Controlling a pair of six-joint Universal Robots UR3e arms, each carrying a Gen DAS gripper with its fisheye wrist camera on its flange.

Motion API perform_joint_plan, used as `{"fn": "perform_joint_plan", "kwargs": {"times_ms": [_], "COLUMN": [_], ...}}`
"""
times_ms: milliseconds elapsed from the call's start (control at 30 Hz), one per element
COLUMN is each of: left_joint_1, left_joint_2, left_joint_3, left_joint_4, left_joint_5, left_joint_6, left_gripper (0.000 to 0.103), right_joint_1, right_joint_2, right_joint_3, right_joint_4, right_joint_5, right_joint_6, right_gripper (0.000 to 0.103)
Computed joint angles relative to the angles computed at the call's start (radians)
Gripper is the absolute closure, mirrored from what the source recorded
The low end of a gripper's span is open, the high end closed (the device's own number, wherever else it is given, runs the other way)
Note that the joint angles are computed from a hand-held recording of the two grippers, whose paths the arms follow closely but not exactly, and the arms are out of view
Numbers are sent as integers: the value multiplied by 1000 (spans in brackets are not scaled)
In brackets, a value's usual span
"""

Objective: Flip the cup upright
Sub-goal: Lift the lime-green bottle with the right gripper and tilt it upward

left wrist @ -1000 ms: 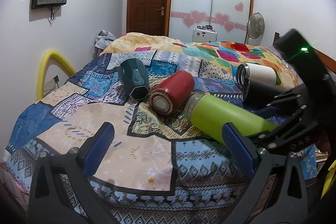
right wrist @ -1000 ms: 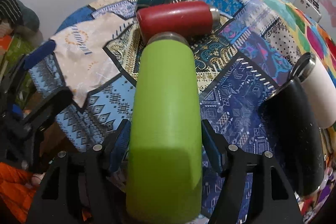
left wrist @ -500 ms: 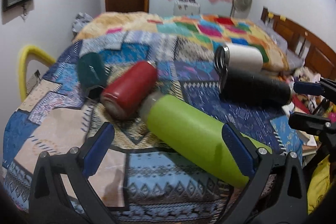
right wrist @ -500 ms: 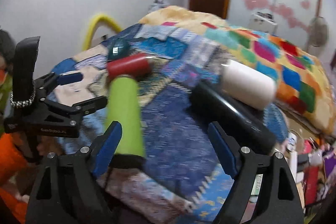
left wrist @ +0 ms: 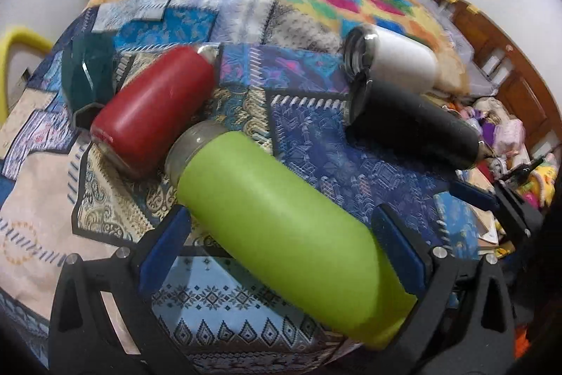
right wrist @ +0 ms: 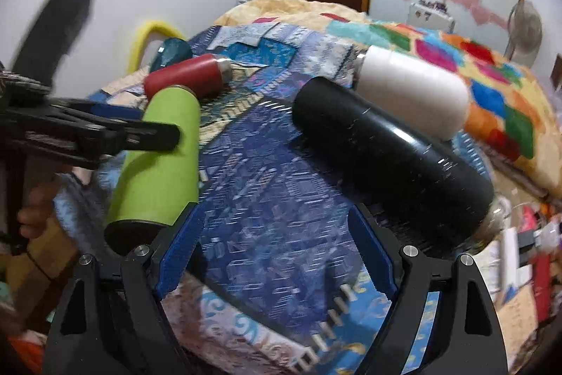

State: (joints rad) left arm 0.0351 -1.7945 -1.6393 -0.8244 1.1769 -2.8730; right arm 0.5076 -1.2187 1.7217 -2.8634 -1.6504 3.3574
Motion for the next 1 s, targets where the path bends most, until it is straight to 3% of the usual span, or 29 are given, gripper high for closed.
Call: {"fn": "perform_joint_plan", "kwargs": {"times_ms": [167, 333, 667, 1000], "left_joint_1": [-24, -6, -61, -108], "left_joint_2": [-10, -5, -31, -168], "left_joint_3": [6, 8, 146, 332], "left_joint_4": [0, -30, -230, -334], "left_joint_5": [53, 8, 14, 79], "left_joint_6": [36, 106, 306, 242], "left_gripper": [0, 5, 30, 29], "right_joint_1": [51, 46, 35, 70], "right_joint_2": [33, 1, -102, -74], "right_joint_3": [-8, 49, 177, 105], "right_joint_4": [-49, -90, -156, -153], "right_joint_5": [-16, -28, -111, -194], "right_joint_6": [4, 48, 123, 137], "right_gripper": [21, 21, 21, 21]}}
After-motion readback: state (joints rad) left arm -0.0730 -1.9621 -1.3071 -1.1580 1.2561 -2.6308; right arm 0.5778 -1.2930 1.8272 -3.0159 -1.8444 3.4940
